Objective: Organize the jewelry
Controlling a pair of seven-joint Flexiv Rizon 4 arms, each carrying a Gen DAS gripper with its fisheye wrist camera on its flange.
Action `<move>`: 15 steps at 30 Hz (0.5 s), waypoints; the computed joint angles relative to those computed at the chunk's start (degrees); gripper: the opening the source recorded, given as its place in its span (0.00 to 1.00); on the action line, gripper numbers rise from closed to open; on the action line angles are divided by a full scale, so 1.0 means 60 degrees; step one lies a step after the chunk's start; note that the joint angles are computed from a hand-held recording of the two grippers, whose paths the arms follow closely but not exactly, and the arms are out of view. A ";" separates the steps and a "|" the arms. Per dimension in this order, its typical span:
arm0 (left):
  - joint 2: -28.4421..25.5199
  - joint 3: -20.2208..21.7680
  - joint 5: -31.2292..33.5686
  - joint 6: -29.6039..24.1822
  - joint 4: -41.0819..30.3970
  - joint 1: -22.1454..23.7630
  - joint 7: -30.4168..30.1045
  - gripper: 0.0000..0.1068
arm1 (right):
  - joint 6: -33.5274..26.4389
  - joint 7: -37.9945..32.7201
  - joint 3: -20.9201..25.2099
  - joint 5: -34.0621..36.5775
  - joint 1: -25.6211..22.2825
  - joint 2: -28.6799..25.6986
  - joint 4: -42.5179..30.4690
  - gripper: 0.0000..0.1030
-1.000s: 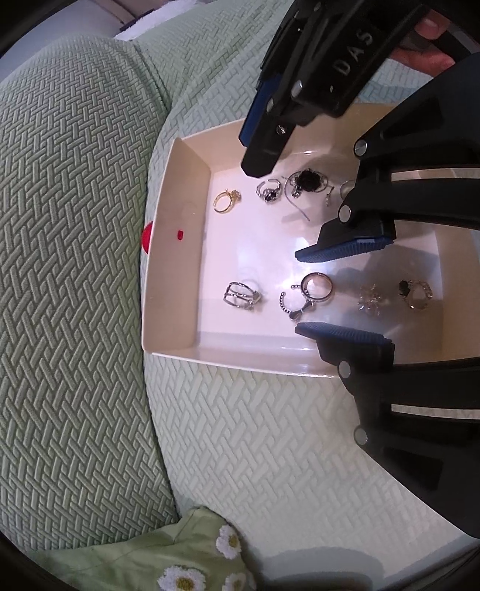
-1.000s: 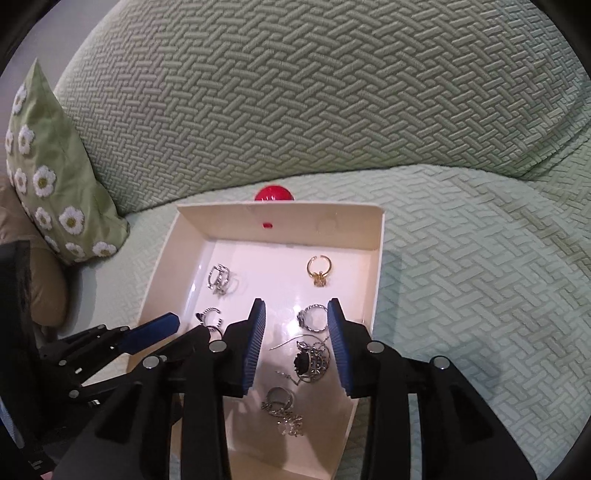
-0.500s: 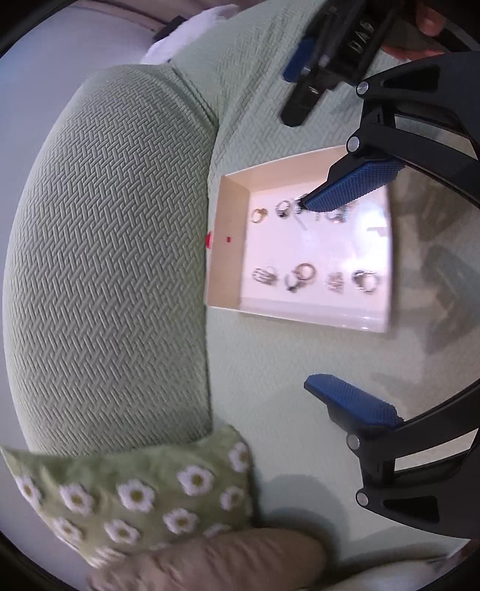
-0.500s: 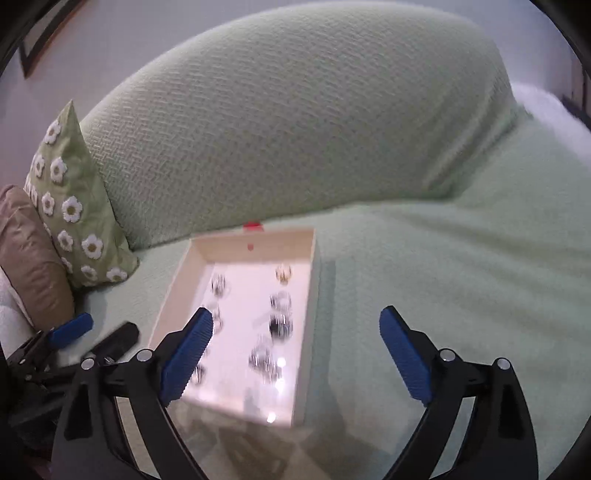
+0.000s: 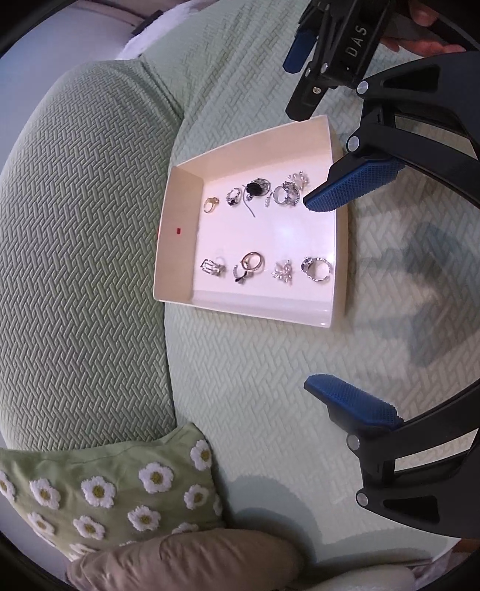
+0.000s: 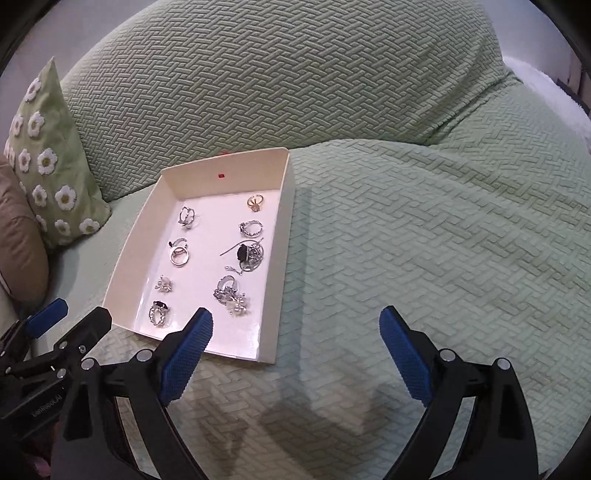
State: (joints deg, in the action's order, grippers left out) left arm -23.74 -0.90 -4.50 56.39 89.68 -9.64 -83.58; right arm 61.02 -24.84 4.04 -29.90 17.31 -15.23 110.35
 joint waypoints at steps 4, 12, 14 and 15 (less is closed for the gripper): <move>-0.0100 0.0039 0.0140 -0.0097 -0.0107 -0.0035 -0.0003 0.80 | -0.0064 -0.0166 0.0074 0.0204 -0.0025 -0.0027 -0.0068 0.88; -0.0126 -0.0022 -0.0144 -0.0101 -0.0078 0.0087 -0.0103 0.80 | -0.0189 -0.0402 0.0104 0.0437 0.0021 -0.0084 -0.0205 0.88; -0.0142 -0.0030 -0.0245 -0.0194 -0.0099 0.0109 -0.0192 0.80 | -0.0168 -0.0435 0.0121 0.0515 0.0017 -0.0087 -0.0209 0.88; -0.0154 0.0009 -0.0193 -0.0219 -0.0130 0.0084 -0.0258 0.81 | -0.0142 -0.0430 0.0116 0.0516 0.0025 -0.0081 -0.0200 0.88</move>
